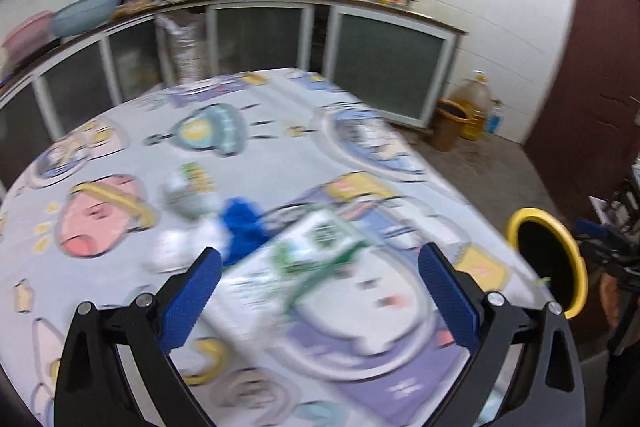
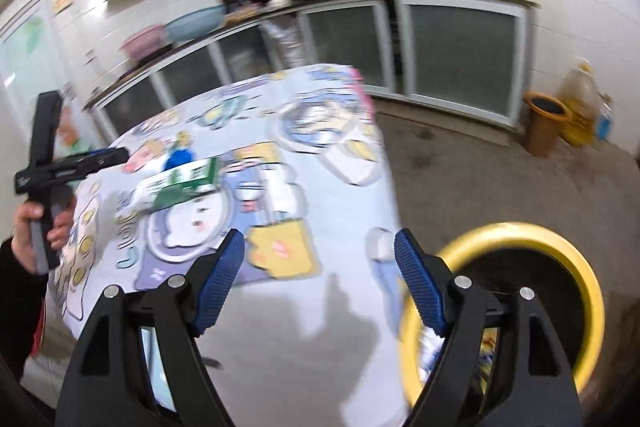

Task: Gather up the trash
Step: 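Move both open tools back over the table, then grasp the milk carton with the right tool while the left tool grasps the green snack bag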

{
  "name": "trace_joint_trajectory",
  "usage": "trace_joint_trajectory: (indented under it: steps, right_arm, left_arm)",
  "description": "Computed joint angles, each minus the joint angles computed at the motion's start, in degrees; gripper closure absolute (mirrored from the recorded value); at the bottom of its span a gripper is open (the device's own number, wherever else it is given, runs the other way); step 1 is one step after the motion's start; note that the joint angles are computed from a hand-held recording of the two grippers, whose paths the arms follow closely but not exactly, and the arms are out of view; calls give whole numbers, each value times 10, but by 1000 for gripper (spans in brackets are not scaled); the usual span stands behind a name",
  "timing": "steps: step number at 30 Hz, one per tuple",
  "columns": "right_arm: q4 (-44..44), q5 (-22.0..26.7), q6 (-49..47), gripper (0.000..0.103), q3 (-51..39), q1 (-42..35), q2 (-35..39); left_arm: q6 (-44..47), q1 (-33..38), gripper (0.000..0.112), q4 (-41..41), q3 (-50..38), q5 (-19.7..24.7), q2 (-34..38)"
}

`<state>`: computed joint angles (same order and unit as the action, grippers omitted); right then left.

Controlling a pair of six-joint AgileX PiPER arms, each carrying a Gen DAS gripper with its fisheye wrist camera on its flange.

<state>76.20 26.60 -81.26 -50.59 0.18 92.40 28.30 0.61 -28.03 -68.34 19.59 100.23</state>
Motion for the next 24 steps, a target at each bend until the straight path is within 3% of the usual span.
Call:
trace_joint_trajectory:
  steps: [7,14,18,20,24]
  right_arm:
    - [-92,-22,60,28,-104,120,77]
    - [-234,-18,107,20,-199,188,127]
    - [-327,20,128,20,-271,211,168]
    - [-361,45,137,26,-313,221,191]
    - [-453,114,162,27,-430,249,256]
  left_arm:
    - [108,114,17,-70,-21,29,37]
    - [102,138,17,-48,-102,72,102]
    - [27,138,17,5,-194,131,157]
    - [-34,133,17,50,-247,161,186]
    - [-111,133,17,82,-389,273,264]
